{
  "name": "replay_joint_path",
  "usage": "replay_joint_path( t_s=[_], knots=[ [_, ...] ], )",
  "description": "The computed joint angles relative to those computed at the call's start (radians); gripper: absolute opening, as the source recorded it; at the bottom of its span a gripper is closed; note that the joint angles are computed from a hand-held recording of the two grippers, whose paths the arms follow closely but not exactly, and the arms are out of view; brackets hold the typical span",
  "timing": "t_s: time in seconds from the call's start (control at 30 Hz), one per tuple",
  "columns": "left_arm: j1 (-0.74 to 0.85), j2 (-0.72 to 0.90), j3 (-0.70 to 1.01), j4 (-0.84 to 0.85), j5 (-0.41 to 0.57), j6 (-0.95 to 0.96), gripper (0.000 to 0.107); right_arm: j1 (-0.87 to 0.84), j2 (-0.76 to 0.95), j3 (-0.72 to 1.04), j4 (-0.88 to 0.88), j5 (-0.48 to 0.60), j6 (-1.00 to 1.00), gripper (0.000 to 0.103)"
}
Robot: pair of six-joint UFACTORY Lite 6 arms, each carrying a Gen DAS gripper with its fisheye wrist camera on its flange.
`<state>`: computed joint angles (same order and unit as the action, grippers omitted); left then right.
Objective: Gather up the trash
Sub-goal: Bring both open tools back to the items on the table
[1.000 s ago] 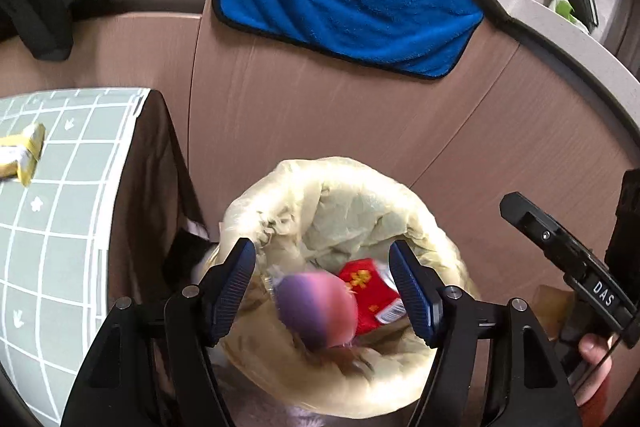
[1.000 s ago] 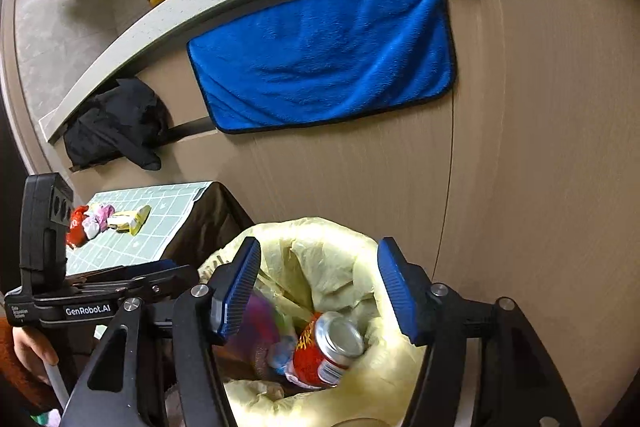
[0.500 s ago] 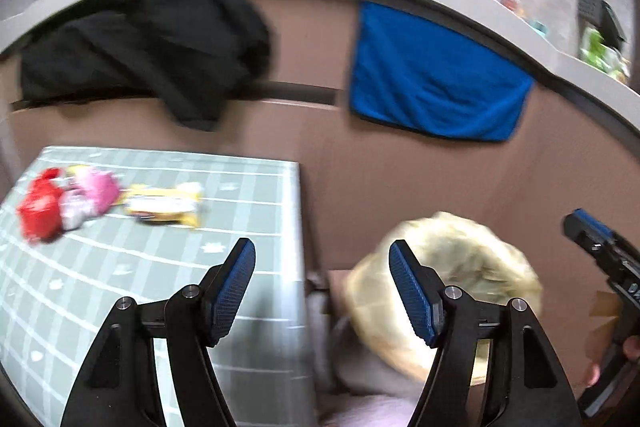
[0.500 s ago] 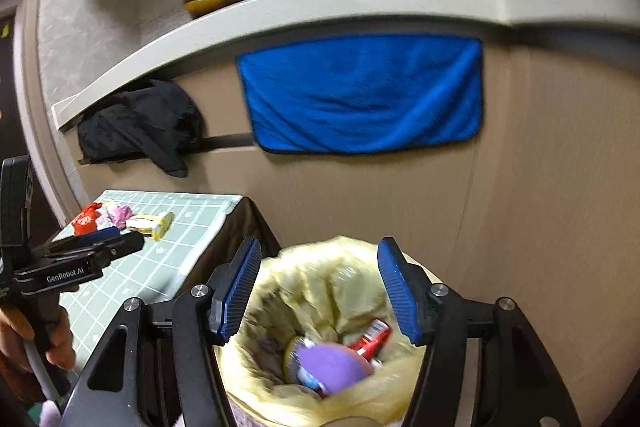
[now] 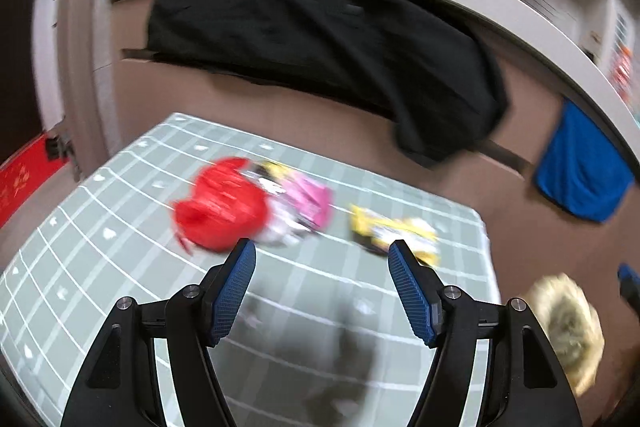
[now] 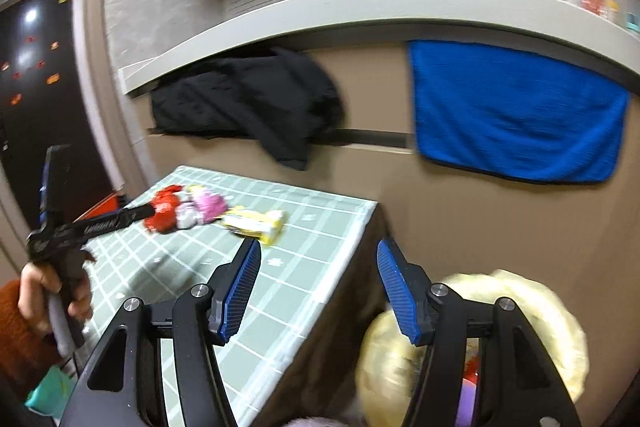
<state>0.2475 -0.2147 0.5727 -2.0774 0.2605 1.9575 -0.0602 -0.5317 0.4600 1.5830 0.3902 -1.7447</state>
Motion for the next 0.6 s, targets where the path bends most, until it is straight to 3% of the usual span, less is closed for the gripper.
replay_joint_path(
  t_s=[0.1,0.2,0.27,0.4,0.5,0.6],
  knots=[
    [0.118,0.229,0.205,0.239,0.093,-0.184,0.069,0.163,0.118,0.068,0.116,-0.084,-0.073,0.058],
    [0.123,0.439,0.420,0.366,0.137,-0.289,0.069,0.259,0.236,0.130,0.276,-0.128,-0.210,0.058],
    [0.093,0.565,0.565,0.466,0.127,-0.401,0.069,0.311,0.319,0.172,0.410,-0.149,-0.334,0.057],
    [0.021,0.860,0.922,0.853,0.048,-0.820,0.069,0.358,0.449,0.239,0.618,-0.173,-0.542,0.057],
    [0.007,1.026,1.120,1.165,0.079,-1.102,0.060,0.347,0.545,0.308,0.578,-0.167,-0.504,0.057],
    [0.009,0.984,1.064,1.221,0.107,-1.069,0.056,0.314,0.624,0.375,0.445,-0.136,-0.377,0.057]
  ],
)
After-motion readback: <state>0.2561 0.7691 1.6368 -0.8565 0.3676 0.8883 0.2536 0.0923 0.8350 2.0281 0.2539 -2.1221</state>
